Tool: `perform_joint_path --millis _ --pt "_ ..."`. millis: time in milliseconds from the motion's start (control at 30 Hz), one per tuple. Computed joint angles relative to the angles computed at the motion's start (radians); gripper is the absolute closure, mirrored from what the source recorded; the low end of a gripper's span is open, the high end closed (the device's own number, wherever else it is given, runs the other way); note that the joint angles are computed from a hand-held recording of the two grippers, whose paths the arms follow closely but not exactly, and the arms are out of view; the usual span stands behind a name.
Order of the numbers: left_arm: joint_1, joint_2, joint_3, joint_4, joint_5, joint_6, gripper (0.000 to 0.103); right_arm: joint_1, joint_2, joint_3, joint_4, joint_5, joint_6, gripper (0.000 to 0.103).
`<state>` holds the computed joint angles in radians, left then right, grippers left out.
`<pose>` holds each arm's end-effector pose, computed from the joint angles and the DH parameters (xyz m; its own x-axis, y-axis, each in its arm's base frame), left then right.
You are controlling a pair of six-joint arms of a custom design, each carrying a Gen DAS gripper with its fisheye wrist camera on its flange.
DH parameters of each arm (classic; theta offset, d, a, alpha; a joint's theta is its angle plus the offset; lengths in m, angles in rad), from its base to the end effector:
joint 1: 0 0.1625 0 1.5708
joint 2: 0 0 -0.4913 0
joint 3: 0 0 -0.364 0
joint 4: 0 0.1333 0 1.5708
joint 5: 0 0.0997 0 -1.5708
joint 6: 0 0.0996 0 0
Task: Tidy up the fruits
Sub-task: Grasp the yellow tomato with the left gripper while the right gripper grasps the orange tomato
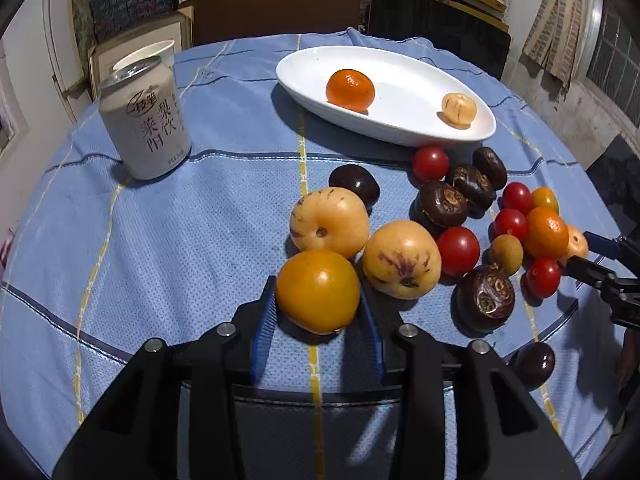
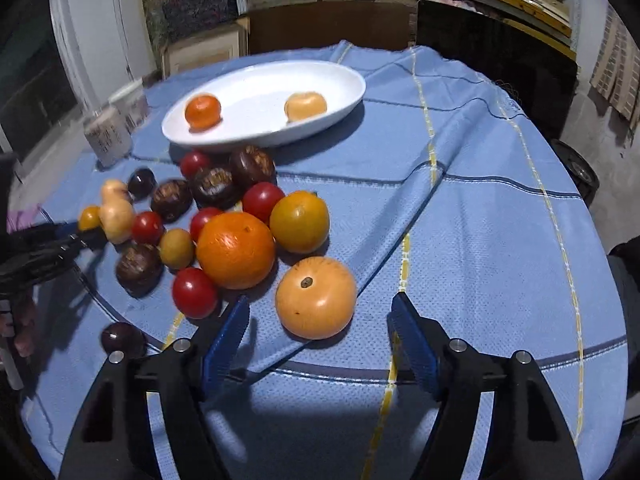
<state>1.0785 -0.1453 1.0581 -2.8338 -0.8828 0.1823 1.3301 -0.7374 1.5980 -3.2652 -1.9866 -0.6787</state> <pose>-0.2185 -0.8232 -0.0924 -0.6903 0.3203 -0.6488 0.5787 0.7827 -0.2293 -0.0849 -0.7364 0.2294 -0.7366 -0.0139 0.6762 -0.3883 0.8273 -0.4060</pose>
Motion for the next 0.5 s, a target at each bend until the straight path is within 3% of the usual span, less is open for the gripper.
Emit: perform_joint_path --millis 67,100,133,500 --pt "-0.002 0.003 0.0 -0.006 0.007 0.008 0.065 0.006 0.02 -0.019 0.003 -0.033 -0.029 0.04" --pt "-0.002 0.001 0.002 -0.007 0.007 0.006 0.065 0.005 0.021 -0.02 0.009 -0.024 -0.028 0.056" --pt "-0.001 0.001 0.003 -0.007 0.006 0.0 0.065 0.004 0.022 -0.014 -0.012 -0.01 -0.03 0.06" --pt "-0.017 -0.044 0.094 -0.052 0.001 -0.004 0.066 -0.003 -0.036 0.052 -0.017 0.049 0.012 0.06"
